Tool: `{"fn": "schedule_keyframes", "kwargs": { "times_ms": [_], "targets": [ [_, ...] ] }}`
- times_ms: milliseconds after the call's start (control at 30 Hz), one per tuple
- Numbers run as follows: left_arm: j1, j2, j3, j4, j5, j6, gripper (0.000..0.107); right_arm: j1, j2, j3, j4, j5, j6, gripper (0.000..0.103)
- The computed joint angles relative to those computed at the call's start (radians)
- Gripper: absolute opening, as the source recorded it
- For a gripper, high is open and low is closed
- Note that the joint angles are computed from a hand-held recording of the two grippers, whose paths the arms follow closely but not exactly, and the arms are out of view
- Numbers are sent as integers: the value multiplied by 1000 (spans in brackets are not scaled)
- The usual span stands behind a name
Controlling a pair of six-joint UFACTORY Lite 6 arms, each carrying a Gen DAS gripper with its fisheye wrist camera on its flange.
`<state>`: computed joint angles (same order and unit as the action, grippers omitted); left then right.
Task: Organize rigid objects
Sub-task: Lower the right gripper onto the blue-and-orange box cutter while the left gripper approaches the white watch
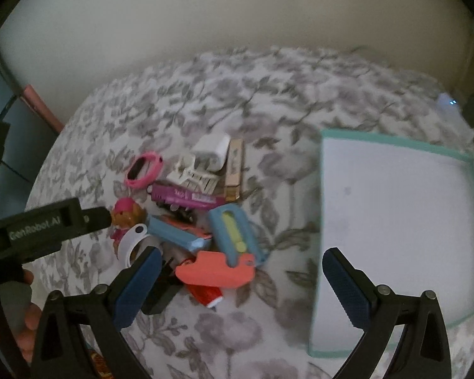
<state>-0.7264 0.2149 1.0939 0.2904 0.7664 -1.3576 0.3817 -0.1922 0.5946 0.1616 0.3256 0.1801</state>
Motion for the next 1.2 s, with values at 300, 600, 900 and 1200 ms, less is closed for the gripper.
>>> {"fn": "schedule_keyframes", "kwargs": {
  "times_ms": [300,600,900,1200],
  "targets": [
    [25,87,20,-62,-42,108,103,-25,215,-14,506,-106,-481,103],
    [14,151,65,-94,-58,185,91,4,264,-15,677,-151,-639,101],
    [-6,254,117,-149,-103,246,64,-14,246,-14,723,-128,-696,79],
    [-32,318,203,-59,-46,177,44,-50,189,-55,741,-94,-730,72]
  ]
}}
